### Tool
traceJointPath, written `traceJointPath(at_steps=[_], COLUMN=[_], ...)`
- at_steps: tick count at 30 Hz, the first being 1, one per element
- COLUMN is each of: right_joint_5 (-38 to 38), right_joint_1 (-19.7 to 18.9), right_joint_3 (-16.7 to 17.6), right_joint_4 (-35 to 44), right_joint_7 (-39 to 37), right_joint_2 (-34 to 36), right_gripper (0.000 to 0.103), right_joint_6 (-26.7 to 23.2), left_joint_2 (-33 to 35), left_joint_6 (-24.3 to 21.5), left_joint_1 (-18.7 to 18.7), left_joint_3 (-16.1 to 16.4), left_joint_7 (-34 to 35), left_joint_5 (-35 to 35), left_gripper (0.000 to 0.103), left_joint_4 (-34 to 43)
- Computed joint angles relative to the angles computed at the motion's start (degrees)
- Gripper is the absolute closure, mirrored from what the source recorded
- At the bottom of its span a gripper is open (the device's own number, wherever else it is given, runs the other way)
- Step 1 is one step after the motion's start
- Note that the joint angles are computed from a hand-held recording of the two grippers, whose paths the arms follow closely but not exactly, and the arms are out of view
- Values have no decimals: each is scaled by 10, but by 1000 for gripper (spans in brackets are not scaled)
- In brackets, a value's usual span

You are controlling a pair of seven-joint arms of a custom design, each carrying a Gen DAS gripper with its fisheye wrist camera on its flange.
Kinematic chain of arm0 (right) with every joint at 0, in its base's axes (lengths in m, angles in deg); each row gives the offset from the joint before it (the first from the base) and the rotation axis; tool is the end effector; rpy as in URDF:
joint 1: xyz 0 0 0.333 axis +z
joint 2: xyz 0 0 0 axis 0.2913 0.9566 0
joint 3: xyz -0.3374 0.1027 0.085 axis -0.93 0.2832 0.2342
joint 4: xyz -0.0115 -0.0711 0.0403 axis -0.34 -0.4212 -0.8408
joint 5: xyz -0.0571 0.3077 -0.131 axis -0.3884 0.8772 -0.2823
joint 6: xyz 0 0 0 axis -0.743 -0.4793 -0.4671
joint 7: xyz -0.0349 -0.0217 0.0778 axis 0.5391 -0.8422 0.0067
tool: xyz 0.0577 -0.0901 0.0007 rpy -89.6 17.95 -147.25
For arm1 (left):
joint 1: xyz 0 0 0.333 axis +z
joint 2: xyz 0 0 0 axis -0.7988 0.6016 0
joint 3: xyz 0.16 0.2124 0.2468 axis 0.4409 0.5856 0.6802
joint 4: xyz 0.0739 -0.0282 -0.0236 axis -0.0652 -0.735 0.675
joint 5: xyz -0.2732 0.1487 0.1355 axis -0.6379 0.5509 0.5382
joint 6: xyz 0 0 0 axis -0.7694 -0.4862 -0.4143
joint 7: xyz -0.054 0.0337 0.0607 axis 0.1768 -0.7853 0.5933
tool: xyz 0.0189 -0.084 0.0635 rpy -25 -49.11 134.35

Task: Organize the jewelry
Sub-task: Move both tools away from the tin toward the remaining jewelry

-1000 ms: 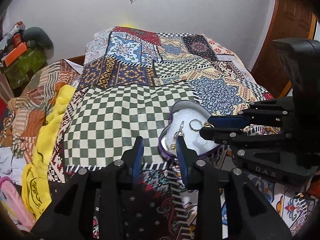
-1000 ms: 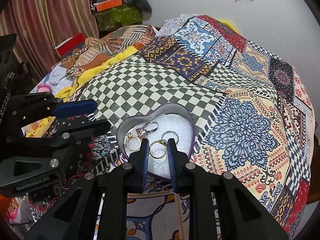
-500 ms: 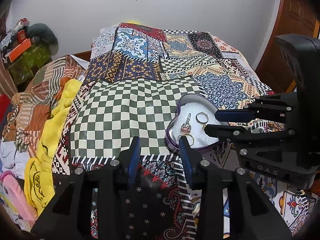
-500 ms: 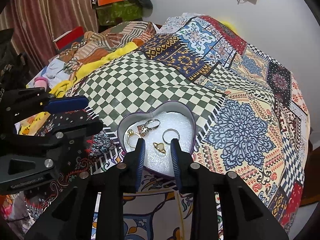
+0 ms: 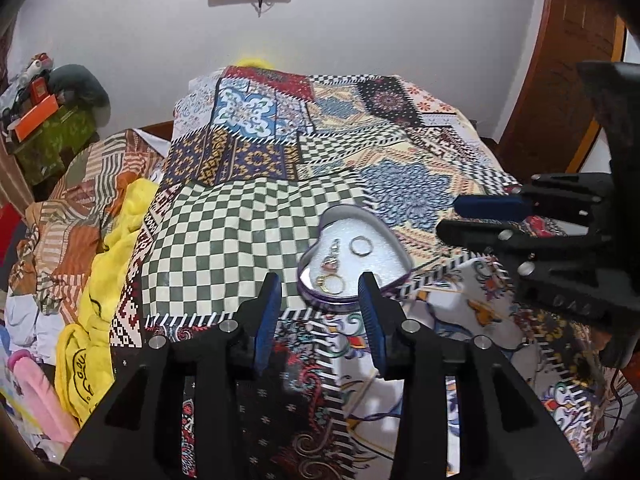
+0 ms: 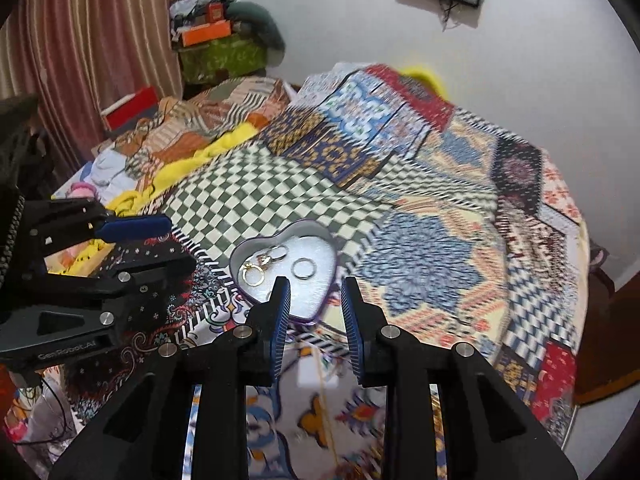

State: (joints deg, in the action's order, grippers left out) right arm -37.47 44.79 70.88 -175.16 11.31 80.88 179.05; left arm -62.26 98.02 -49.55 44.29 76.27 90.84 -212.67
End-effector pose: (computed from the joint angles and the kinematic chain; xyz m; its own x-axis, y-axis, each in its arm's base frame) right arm 0.4409 0.3566 0.5525 0.6503 -0.7581 0.0492 -0.5747 -0.5333 -0.6207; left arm 0.3948 -0.1645 0.5195 -0.1035 -0.9911 0.0840 -0.7393 0.0201 -0.6731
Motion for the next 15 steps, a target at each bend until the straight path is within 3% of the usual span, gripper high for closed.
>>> traceJointPath(at_steps=[10,15], right_joint_5=[28,-3], right_joint_1=[-13,-27], right_joint_3=[-27,-36], right_joint_4=[-76,-118], right_joint_7=[4,38], right_joint_2=[-87,-114], right_gripper=[79,79], right_joint_6=[45,53], left_joint_2=[-9,7], left_joint_6=[-15,-25], left_joint_1=[-40,-59], left_joint_3=[-12,-21], left_joint_7=[5,-2], left_joint_5=[-8,-3], left_gripper=[59,59], left_joint_4=[25,41])
